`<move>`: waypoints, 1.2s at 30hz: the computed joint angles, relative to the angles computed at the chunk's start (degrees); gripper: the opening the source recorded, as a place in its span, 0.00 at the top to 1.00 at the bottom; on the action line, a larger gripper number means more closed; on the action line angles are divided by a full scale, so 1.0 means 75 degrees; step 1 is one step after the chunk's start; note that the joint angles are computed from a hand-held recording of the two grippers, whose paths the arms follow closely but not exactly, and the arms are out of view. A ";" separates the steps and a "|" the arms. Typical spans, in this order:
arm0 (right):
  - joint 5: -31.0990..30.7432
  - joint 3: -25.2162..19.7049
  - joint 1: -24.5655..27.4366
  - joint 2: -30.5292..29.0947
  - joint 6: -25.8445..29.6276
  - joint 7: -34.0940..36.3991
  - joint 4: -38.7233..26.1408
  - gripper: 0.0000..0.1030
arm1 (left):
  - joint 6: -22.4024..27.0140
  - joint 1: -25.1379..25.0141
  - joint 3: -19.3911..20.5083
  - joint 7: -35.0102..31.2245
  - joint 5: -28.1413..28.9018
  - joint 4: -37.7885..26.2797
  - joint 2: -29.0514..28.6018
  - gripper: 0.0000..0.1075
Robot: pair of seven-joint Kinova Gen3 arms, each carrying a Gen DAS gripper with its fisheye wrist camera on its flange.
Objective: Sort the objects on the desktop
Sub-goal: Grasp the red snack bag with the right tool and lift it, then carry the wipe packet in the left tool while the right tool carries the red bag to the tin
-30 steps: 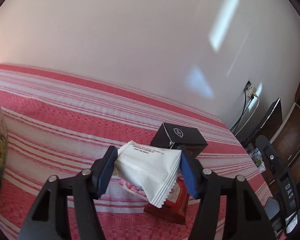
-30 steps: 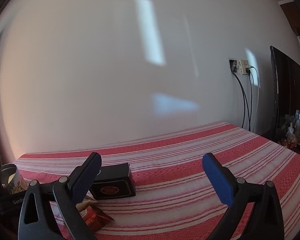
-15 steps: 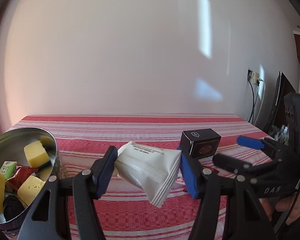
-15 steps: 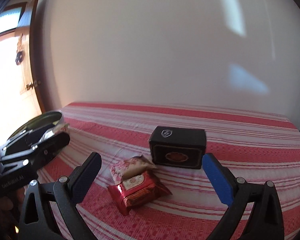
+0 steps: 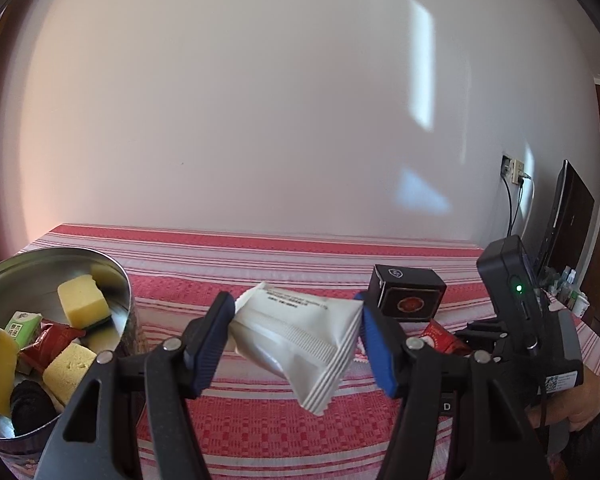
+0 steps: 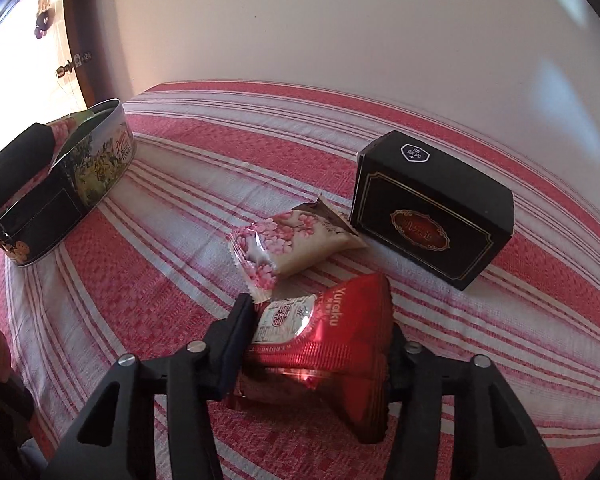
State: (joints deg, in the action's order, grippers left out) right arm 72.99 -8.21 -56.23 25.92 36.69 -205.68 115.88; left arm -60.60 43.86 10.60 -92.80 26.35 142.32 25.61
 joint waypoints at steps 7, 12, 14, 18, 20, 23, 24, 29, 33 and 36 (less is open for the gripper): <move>0.0748 -0.0142 -0.0093 -0.0304 0.0201 -0.1427 0.0576 0.59 | -0.0099 0.0041 -0.0007 -0.0062 -0.0010 0.0049 0.0003 0.42; 0.1490 -0.0525 -0.0220 -0.0537 0.0907 -0.2819 0.1108 0.60 | -0.0221 0.0168 -0.0018 -0.0234 0.0141 0.0069 0.0030 0.42; 0.1616 -0.0767 -0.0237 -0.0488 0.1363 -0.3201 0.1151 0.60 | -0.0325 0.0176 -0.0016 -0.0221 0.0138 0.0113 0.0058 0.42; 0.1792 -0.0948 -0.0791 -0.0420 0.2606 -0.4311 0.1363 0.60 | -0.0394 0.0154 -0.0007 -0.0162 0.0142 0.0136 0.0087 0.42; 0.2014 -0.1163 -0.0810 -0.0343 0.3202 -0.4933 0.1485 0.60 | -0.0591 0.0172 -0.0007 -0.0063 0.0155 0.0201 0.0140 0.42; 0.2422 -0.1415 -0.0795 -0.0198 0.3847 -0.5865 0.1624 0.60 | -0.0838 0.0145 -0.0004 0.0121 0.0099 0.0313 0.0197 0.42; 0.2459 -0.1380 -0.0879 -0.0116 0.4009 -0.6051 0.1578 0.60 | -0.0840 0.0125 -0.0004 0.0152 0.0082 0.0332 0.0189 0.42; 0.2446 -0.1354 -0.1039 0.0353 0.4632 -0.6094 0.1047 0.60 | -0.0864 0.0247 -0.0040 0.0054 0.0376 0.0363 0.0170 0.42; 0.2412 -0.1324 -0.1098 0.0411 0.4692 -0.5933 0.0884 0.60 | -0.1056 0.0334 -0.0069 -0.0033 0.0510 0.0450 0.0198 0.42; 0.2432 -0.1289 -0.1153 0.0434 0.4755 -0.5967 0.0812 0.60 | -0.1173 0.0331 -0.0083 -0.0026 0.0556 0.0552 0.0188 0.42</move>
State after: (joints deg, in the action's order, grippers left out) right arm 91.23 -17.88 -64.88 29.17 72.35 -250.44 121.98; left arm -69.40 46.34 9.98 -93.00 30.52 146.46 27.01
